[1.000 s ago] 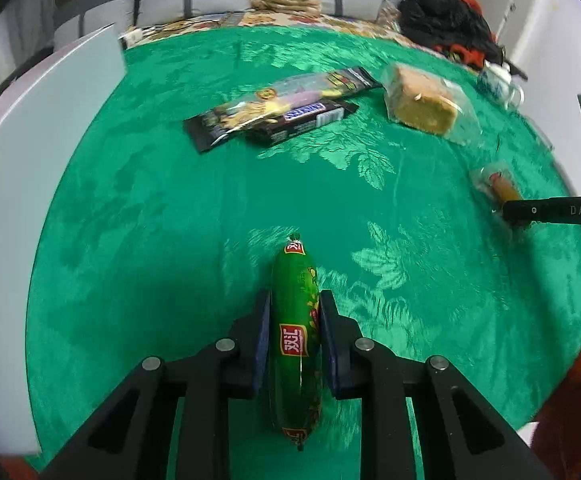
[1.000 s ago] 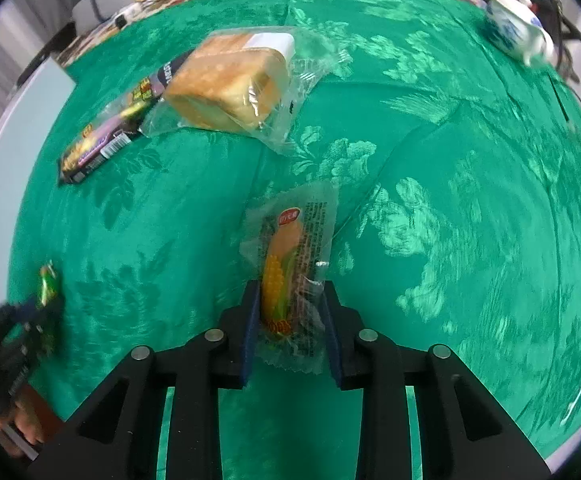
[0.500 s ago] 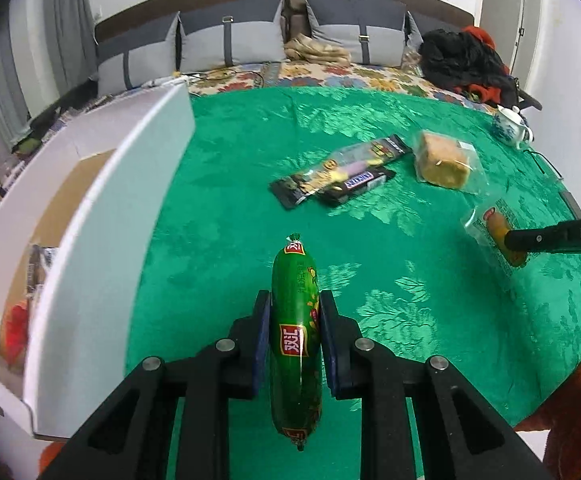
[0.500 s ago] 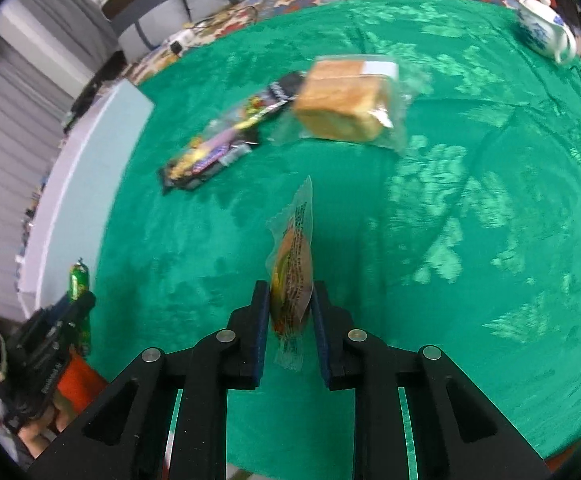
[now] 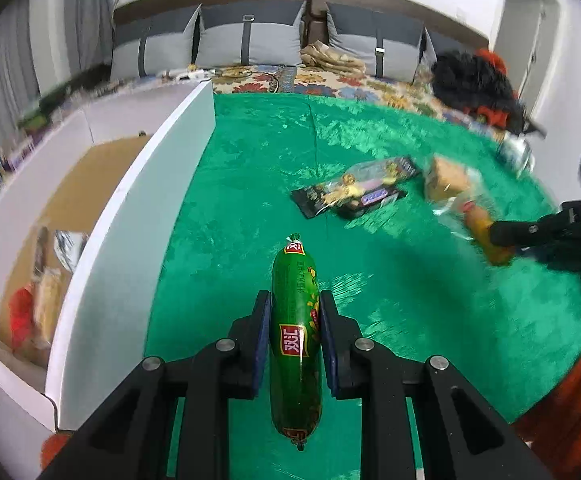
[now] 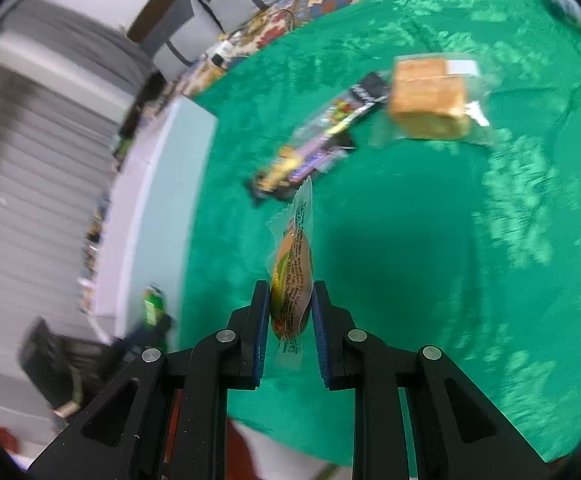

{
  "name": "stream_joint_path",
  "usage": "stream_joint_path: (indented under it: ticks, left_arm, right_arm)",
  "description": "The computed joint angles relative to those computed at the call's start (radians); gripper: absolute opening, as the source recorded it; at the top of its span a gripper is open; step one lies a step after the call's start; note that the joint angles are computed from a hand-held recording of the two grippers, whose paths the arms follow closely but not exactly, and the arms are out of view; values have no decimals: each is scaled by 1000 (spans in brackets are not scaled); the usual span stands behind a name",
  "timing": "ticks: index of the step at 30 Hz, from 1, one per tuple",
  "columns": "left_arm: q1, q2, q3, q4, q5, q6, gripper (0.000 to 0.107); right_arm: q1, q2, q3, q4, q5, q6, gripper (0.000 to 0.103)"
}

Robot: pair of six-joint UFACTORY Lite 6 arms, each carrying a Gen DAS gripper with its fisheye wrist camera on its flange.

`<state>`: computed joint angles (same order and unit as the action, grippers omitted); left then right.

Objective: Organize snacks
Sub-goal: 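Carry both snacks over the white box and open both tools to drop them, then withdraw both open tools from the box back over the bedspread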

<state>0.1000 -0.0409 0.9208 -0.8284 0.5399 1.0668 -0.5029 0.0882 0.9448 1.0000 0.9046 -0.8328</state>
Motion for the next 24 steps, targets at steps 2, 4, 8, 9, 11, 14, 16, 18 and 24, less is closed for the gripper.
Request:
stream_joint_path:
  ticks: [2, 4, 8, 9, 11, 14, 16, 18, 24]
  left_arm:
    - [92, 49, 86, -40, 126, 7, 22]
    - [188, 115, 199, -52, 216, -9, 22]
    - [314, 274, 429, 0, 253, -58, 22]
    - [342, 325, 496, 29, 250, -80, 22]
    - [395, 439, 642, 88, 254, -128, 22]
    - [454, 589, 838, 194, 251, -216, 23]
    - [491, 644, 908, 233, 241, -245, 37]
    - [533, 678, 957, 247, 245, -253, 66]
    - [605, 607, 849, 126, 222, -155, 80]
  right_arm:
    - [35, 9, 30, 60, 37, 32, 22]
    - [99, 18, 73, 119, 52, 70, 22]
    - [332, 85, 255, 206, 20, 171, 22]
    - [393, 110, 310, 208, 3, 197, 22]
    - [549, 199, 478, 175, -54, 276, 22]
    - [722, 343, 711, 71, -133, 409, 27]
    - [795, 431, 834, 6, -153, 490, 45]
    - [834, 481, 911, -51, -158, 546, 51]
    - [793, 300, 673, -153, -282, 432, 62]
